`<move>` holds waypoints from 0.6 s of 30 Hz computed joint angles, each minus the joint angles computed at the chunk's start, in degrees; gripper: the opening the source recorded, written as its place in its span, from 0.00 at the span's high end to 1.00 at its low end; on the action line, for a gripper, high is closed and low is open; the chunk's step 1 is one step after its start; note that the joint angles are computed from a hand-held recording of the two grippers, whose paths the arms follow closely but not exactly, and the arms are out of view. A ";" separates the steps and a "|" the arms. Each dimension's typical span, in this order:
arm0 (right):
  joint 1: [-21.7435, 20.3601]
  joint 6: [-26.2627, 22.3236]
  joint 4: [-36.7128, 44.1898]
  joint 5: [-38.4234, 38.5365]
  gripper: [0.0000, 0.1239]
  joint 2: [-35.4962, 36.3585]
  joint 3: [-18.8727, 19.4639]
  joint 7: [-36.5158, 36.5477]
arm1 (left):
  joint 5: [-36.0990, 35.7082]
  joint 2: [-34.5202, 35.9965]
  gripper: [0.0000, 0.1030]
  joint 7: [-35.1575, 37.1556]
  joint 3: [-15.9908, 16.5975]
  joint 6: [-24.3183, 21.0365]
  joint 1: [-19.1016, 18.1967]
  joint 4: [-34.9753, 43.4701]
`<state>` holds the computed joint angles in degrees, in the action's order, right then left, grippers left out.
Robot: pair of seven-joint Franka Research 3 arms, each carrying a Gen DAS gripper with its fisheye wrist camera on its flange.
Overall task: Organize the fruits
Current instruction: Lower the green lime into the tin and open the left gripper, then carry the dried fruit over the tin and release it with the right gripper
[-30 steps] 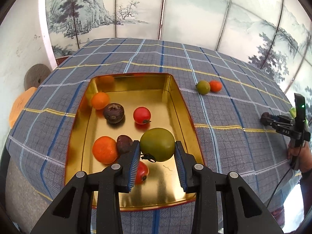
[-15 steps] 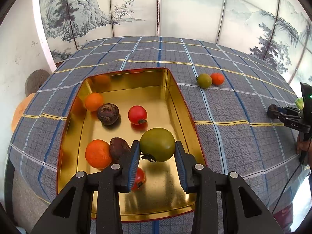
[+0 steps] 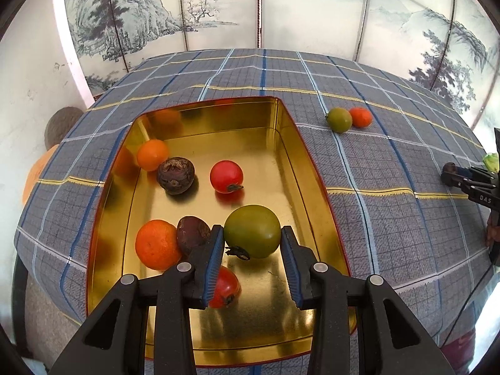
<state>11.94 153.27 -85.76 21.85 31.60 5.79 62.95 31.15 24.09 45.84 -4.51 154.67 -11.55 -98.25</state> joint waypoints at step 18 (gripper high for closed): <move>-0.98 0.71 0.40 4.07 0.71 -1.40 2.78 -3.30 | 11.34 -4.73 0.25 -11.37 1.89 0.60 -1.46 -4.00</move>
<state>10.97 153.97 -85.36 25.92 30.20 8.58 59.65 42.49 19.35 34.46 -2.62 155.26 -13.01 -102.25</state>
